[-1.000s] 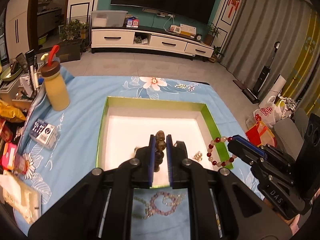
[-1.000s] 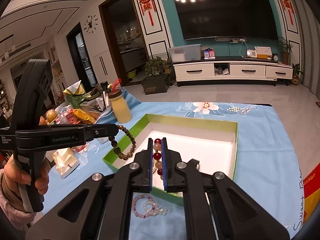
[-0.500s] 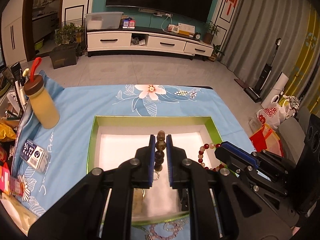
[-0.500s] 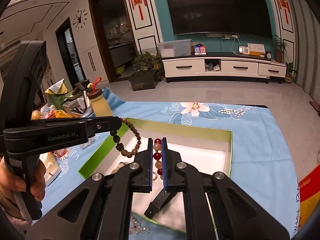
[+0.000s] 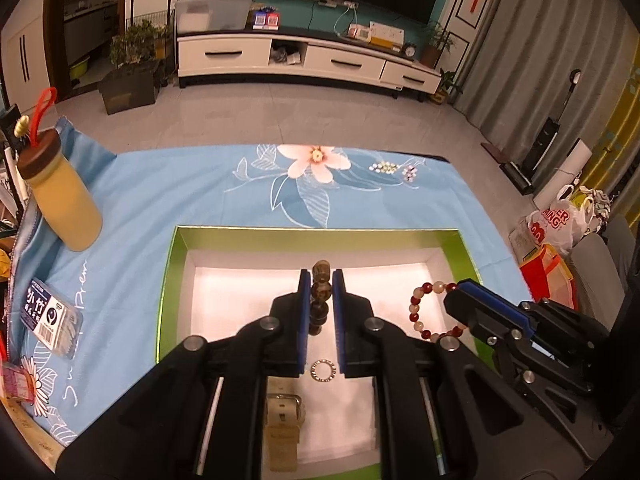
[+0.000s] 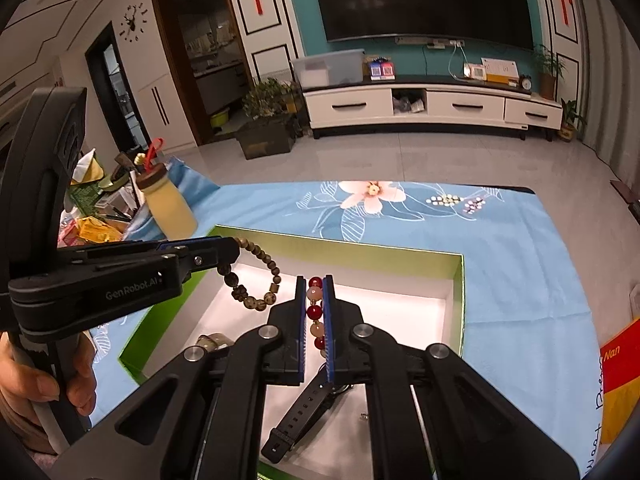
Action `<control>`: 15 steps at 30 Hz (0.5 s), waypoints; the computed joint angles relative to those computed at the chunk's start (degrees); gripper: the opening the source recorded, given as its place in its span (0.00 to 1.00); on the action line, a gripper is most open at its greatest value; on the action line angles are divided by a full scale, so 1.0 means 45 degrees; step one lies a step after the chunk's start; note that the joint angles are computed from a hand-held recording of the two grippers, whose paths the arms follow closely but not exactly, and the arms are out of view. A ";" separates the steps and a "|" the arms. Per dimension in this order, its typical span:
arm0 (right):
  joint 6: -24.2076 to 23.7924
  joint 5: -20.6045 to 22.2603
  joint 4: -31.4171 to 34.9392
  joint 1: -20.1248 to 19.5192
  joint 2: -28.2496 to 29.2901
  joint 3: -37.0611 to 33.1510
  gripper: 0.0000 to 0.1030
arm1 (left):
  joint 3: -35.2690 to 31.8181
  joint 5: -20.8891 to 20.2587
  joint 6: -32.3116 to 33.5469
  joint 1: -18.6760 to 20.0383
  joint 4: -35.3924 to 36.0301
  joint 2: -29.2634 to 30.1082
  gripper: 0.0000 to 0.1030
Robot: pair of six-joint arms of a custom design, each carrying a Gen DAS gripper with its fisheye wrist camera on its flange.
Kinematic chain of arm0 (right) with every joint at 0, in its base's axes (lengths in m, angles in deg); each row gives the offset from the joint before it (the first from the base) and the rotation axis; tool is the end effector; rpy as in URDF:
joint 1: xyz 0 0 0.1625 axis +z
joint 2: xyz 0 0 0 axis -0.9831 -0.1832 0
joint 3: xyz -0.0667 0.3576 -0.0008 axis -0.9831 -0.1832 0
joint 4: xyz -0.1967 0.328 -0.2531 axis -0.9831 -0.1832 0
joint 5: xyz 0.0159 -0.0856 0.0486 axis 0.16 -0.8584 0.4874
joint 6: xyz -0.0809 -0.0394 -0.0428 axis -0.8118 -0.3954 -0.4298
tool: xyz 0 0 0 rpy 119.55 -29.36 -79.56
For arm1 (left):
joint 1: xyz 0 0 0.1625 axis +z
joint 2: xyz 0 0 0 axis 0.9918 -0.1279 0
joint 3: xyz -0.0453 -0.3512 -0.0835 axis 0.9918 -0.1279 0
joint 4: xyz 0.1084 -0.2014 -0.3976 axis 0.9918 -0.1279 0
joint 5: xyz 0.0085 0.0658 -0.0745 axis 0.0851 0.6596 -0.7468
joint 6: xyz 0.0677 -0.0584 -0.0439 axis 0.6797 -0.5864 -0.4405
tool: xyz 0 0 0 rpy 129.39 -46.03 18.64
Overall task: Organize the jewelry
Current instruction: 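Carry both bead bracelets into the green box with both tools, then open both tools to drop the two bead bracelets inside the green box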
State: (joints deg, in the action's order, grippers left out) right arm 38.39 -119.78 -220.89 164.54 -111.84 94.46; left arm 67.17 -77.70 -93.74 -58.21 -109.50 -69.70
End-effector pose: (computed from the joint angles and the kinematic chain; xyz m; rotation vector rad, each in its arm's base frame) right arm 0.0966 -0.4286 0.3274 1.1140 -2.5985 0.6438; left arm -0.3473 -0.3925 -0.0123 0.0295 2.3457 -0.9734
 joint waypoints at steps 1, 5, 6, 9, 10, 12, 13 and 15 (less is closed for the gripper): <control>0.0081 -0.0097 -0.0022 0.0034 0.0111 -0.0041 0.07 | -0.0038 -0.0077 0.0038 0.0080 -0.0023 0.0047 0.10; 0.0430 -0.0471 -0.0038 0.0142 0.0573 -0.0262 0.07 | -0.0135 -0.0382 0.0115 0.0390 -0.0061 0.0172 0.10; 0.0524 -0.0631 -0.0045 0.0193 0.0714 -0.0325 0.07 | -0.0167 -0.0472 0.0101 0.0470 -0.0018 0.0187 0.10; 0.0737 -0.1036 -0.0052 0.0320 0.1057 -0.0455 0.07 | -0.0236 -0.0612 0.0080 0.0602 0.0131 0.0229 0.10; 0.0795 -0.1187 -0.0107 0.0380 0.1188 -0.0491 0.07 | -0.0279 -0.0621 0.0048 0.0607 0.0251 0.0250 0.10; 0.0928 -0.1412 -0.0134 0.0420 0.1403 -0.0580 0.07 | -0.0398 -0.0628 0.0013 0.0648 0.0515 0.0318 0.10; 0.1003 -0.1493 -0.0138 0.0426 0.1503 -0.0626 0.07 | -0.0439 -0.0647 -0.0007 0.0676 0.0619 0.0338 0.10; 0.1140 -0.1625 -0.0063 0.0436 0.1680 -0.0719 0.07 | -0.0532 -0.0670 -0.0088 0.0715 0.0879 0.0403 0.10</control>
State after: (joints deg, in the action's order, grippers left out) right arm 43.52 -127.09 -221.18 166.51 -104.28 91.23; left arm 64.77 -80.71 -94.14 -54.99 -105.55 -67.89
